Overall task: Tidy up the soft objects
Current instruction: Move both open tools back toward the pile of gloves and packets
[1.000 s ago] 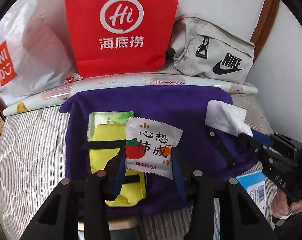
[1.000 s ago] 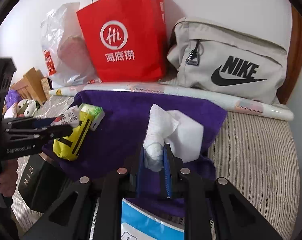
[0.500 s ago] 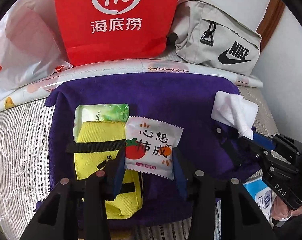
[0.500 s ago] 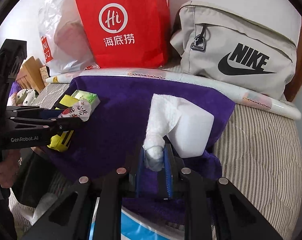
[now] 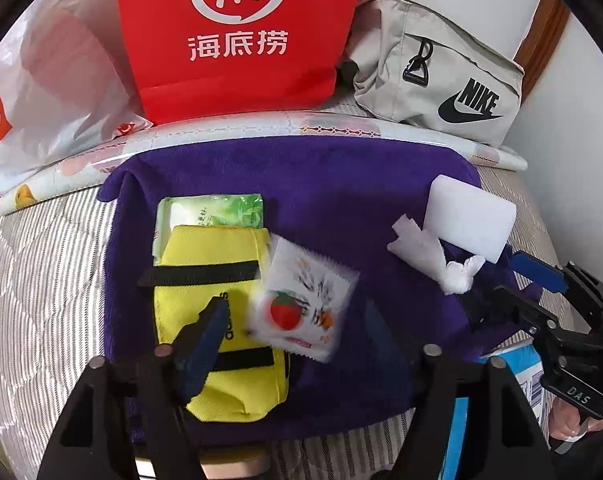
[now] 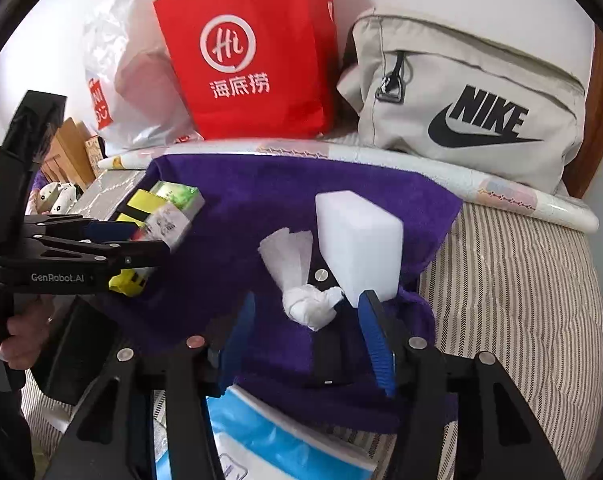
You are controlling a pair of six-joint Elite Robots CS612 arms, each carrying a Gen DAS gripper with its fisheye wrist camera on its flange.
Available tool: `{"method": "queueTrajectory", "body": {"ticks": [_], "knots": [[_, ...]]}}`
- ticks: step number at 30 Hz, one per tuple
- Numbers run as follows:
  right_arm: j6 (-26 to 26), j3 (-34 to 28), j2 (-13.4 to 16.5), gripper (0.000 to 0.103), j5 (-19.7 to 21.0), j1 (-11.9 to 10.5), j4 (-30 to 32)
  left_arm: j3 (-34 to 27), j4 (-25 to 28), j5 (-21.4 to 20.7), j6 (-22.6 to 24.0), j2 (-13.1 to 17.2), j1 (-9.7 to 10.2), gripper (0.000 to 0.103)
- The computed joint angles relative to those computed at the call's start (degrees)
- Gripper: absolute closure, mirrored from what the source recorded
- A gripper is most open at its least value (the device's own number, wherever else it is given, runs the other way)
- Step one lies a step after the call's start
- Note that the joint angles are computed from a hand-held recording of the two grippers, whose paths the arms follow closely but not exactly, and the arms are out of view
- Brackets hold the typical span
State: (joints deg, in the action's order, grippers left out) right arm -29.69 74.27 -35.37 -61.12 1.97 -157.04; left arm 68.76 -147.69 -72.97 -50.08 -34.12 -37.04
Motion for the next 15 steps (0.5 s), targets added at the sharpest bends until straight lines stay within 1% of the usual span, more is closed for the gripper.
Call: {"method": "queueTrajectory", "body": {"ticks": [2,4,8,11,13,15], "knots": [[0.33,0.91,-0.55,0.048,0.50,-0.15,-0.90,0.42,0.60,0.82,-0.41,-0.46,-0.24,0.032],[1.21,1.76,-1.10,0.046,0.65,-0.25,-1.86,1.49,-0.05,1.31,-0.98,-1.19,-0.48,0.033],[5.31,4.50,-2.46,0.044,0.02,-0.50,-6.86,4.56,-2.52,2.09,-2.12,-3.10,-1.14,0.033],[8.06,7.64,-4.26,0.044,-1.12,-0.71,-10.51,7.17,-3.65,3.57,-3.01,-4.82,-2.02,0.033],[8.98,9.62,-5.59,0.044,-1.91,-0.75,-11.48,9.34,-4.58,4.83,-4.11,-6.21,-2.79,0.033],[9.14,11.98,-7.18,0.044,-1.38,-0.98,-11.95,11.80,-5.81,5.89,-5.32,-7.73,-3.68,0.033]]}}
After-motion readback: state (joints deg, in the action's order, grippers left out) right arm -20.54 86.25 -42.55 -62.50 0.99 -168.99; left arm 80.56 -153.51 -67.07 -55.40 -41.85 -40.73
